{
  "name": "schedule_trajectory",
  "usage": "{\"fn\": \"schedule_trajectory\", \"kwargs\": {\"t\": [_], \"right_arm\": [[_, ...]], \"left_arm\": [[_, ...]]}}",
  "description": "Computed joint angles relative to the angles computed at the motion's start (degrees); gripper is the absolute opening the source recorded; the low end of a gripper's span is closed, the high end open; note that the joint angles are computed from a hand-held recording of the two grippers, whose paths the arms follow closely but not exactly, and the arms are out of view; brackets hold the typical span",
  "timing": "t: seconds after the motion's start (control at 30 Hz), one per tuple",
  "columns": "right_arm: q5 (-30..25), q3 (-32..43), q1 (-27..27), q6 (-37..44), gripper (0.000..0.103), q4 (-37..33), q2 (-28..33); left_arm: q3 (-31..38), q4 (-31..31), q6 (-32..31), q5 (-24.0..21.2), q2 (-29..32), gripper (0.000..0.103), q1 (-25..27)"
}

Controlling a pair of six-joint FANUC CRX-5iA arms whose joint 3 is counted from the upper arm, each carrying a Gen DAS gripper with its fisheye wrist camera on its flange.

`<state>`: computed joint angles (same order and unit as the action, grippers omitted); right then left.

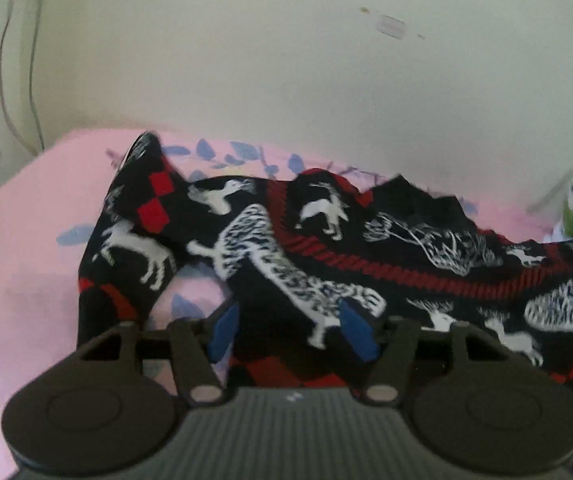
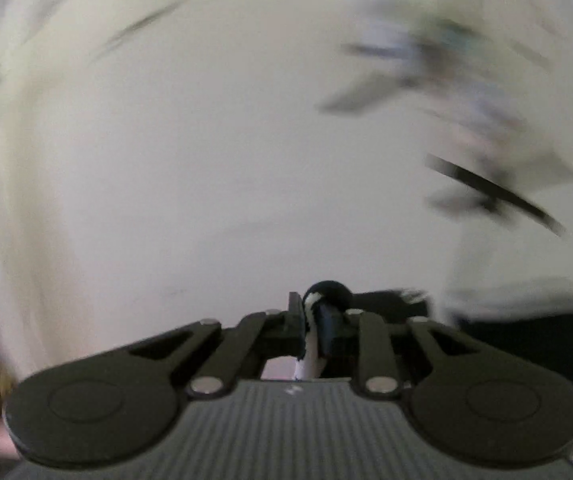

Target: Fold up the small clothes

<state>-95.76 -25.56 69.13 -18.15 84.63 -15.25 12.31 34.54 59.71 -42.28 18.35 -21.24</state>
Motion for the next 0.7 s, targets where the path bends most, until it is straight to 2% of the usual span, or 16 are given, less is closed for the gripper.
{"fn": "schedule_trajectory", "kwargs": {"t": [0.03, 0.1, 0.13, 0.17, 0.2, 0.27, 0.33, 0.37, 0.4, 0.47, 0.53, 0.57, 0.63, 0.67, 0.7], "right_arm": [[6.6, 3.0, -2.6, 7.5, 0.037, -1.3, 2.2], [18.1, 9.0, -5.9, 22.5, 0.076, -9.6, 6.5], [23.0, 11.6, -7.0, 30.0, 0.075, -15.8, 9.6], [25.0, 14.0, -7.3, 37.5, 0.057, -21.8, 12.2], [24.5, 16.5, -6.9, 45.0, 0.037, -27.5, 14.9], [22.4, 18.5, -5.3, 53.8, 0.035, -34.6, 16.9], [23.9, 15.5, -4.2, 50.7, 0.041, -36.2, 13.0], [24.4, 12.6, -3.7, 44.6, 0.049, -35.0, 9.9], [23.8, 9.9, -2.9, 37.6, 0.053, -33.0, 7.1], [22.0, 5.9, -2.7, 25.8, 0.053, -29.6, 2.6], [17.9, 3.1, -2.1, 15.8, 0.053, -27.6, -0.8], [13.5, 2.0, -0.6, 10.9, 0.053, -27.0, -2.3], [8.8, 1.2, -1.1, 5.9, 0.057, -27.4, -3.2], [7.6, 0.8, -1.6, 3.6, 0.065, -28.0, -3.4], [7.4, 0.3, -2.1, 1.8, 0.061, -28.5, -4.2]], "left_arm": [[0.4, -0.1, 0.7, -0.7, 0.2, 0.057, 0.5], [-0.3, 0.7, 0.5, -0.3, -0.1, 0.058, 1.2], [-0.4, 0.6, 1.0, -0.1, -0.3, 0.059, 1.5], [-0.6, 0.6, 1.8, 0.2, -0.5, 0.060, 1.8], [-0.8, 0.9, 2.5, 0.3, -0.7, 0.060, 2.1], [-1.8, 3.3, 2.4, 0.3, -1.2, 0.062, 2.8], [-2.8, 6.4, 1.2, 0.2, -1.5, 0.067, 3.4], [-2.9, 7.2, 1.0, 0.1, -1.5, 0.069, 3.5], [-2.9, 7.7, 1.1, -0.2, -1.4, 0.070, 3.5], [-2.4, 7.8, 1.7, -0.9, -1.1, 0.070, 3.5], [-2.2, 8.8, 0.9, -1.7, -0.8, 0.070, 3.4], [-2.4, 9.0, 0.3, -1.7, -0.8, 0.070, 3.3], [-2.5, 7.6, 0.2, -0.8, -1.1, 0.071, 2.9], [-2.3, 6.3, 0.8, -0.4, -1.0, 0.071, 2.6], [-1.6, 4.4, 2.1, -0.5, -0.8, 0.071, 2.4]]}}
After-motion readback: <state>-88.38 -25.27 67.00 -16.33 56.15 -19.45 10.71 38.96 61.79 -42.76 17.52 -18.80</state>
